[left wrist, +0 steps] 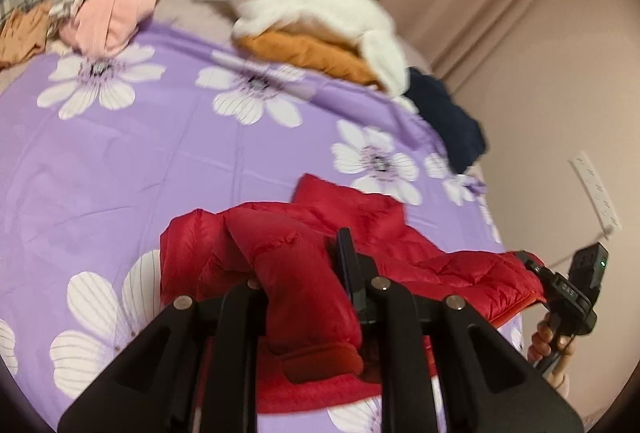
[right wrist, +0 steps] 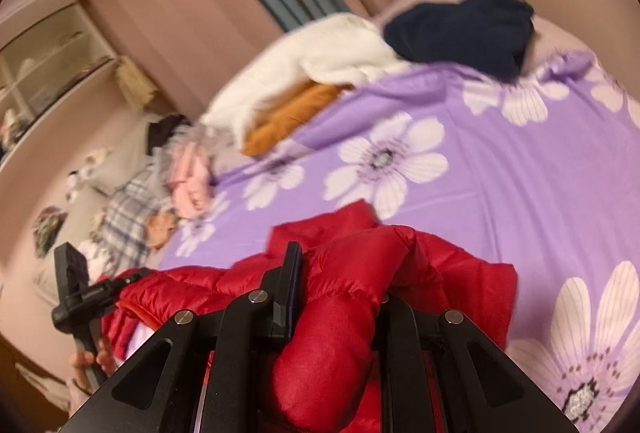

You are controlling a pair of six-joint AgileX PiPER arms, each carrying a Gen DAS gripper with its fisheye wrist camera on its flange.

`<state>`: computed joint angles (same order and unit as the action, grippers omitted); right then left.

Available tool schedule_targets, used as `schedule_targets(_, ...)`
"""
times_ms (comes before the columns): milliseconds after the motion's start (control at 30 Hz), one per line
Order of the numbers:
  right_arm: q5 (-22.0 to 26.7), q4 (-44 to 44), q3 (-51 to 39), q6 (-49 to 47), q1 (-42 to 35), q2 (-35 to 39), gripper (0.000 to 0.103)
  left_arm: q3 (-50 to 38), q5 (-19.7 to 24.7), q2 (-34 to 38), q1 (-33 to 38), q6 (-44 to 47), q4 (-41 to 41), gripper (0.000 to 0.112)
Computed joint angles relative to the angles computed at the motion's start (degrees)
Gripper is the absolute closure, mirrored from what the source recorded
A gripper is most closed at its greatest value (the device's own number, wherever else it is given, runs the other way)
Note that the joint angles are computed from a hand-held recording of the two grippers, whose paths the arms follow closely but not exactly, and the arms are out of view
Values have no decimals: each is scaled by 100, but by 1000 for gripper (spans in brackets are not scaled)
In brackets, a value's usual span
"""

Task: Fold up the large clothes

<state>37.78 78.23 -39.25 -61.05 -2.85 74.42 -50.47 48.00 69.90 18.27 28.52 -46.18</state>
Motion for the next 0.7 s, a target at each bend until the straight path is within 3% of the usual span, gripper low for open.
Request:
schedule_targets(133,-189,-171,-366,322,31,757,85,-273,-514,796,-390,-568,310,86)
schedule_targets(200,-164,-237,-533,557,-8,1074,77,-394,-584,1080,-424,-660,301,77)
schedule_targets(400,736,463,-702,467,-574,1695,47,-634,-555,1411,-230,-768,68,51)
schedule_targets(467,1005,648,-656,417,-762,1607,42,-694,-697,1255,-149,-1040,313,30)
schedule_targets(567,873,681,-649,544,-777,1370,31,-654,-740,938,164,-929,234,25)
schedule_targets(700,269,849,-515,428,-622,907,29,-553,-787,568,24,-1055,834,25)
